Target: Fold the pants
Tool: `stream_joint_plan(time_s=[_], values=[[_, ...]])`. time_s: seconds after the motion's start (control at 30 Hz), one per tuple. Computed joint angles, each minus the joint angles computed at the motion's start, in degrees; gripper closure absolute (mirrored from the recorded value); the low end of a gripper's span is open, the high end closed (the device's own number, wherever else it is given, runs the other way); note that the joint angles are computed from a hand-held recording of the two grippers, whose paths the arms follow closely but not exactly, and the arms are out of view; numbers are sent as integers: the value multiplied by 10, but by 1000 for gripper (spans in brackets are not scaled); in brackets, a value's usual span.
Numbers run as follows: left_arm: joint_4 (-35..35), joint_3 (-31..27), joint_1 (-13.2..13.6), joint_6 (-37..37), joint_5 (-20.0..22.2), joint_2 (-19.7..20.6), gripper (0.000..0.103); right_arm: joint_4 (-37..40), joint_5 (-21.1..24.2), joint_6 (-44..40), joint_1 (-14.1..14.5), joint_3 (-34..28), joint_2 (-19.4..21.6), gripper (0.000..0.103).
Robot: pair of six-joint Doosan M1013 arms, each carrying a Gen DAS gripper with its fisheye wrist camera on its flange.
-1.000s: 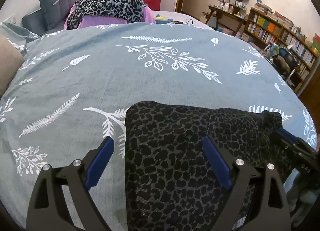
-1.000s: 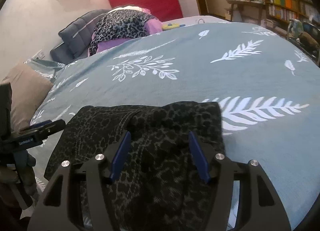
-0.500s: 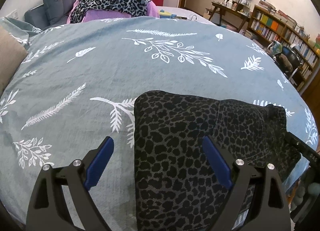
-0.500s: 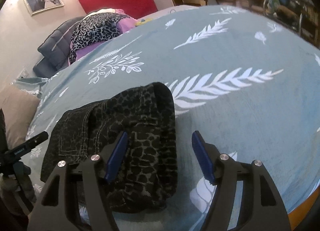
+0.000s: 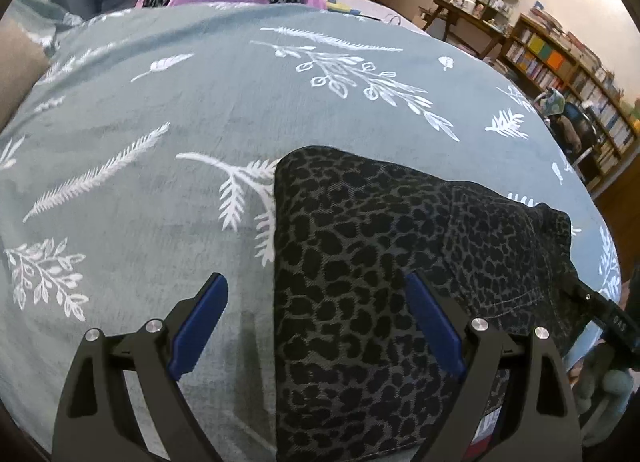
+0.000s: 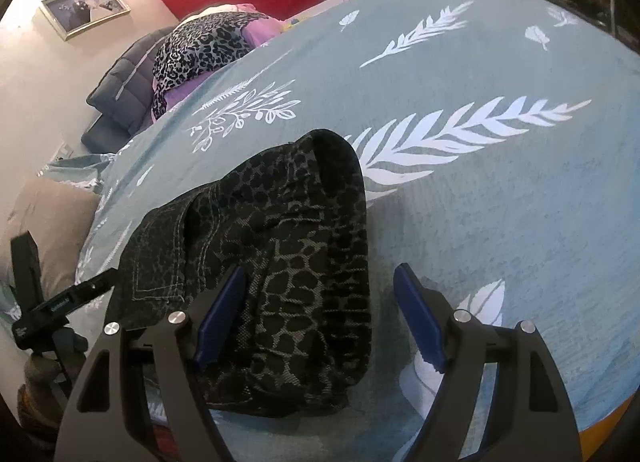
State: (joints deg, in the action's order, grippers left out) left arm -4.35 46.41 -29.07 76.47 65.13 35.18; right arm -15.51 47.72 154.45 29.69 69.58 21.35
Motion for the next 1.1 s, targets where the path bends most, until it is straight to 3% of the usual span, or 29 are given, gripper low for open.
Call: stream_joint_plan(time_s=[0.23,0.4,0.57,0.77,0.83,0.93,1.1], values=[[-56,0,15,2,12,5,13,56,-33,-22,-12,15,-5,25],[-131,-5,32,18,23,15,13,129,-56,-81,-27,21,-2,20],[-202,-15,46,42,35,27,11,180,-50,-152,-34,7,8,20],[-287,-41,54,87,78,49,13,258,-53,-239,-38,-6,21,20],[-285,-51,50,102,91,54,13,283,-64,-255,-42,-4,22,20],[-274,-56,45,108,97,57,23,317,-75,-279,-48,0,23,22],[-275,-50,47,112,88,50,48,348,-85,-311,-52,8,19,48]])
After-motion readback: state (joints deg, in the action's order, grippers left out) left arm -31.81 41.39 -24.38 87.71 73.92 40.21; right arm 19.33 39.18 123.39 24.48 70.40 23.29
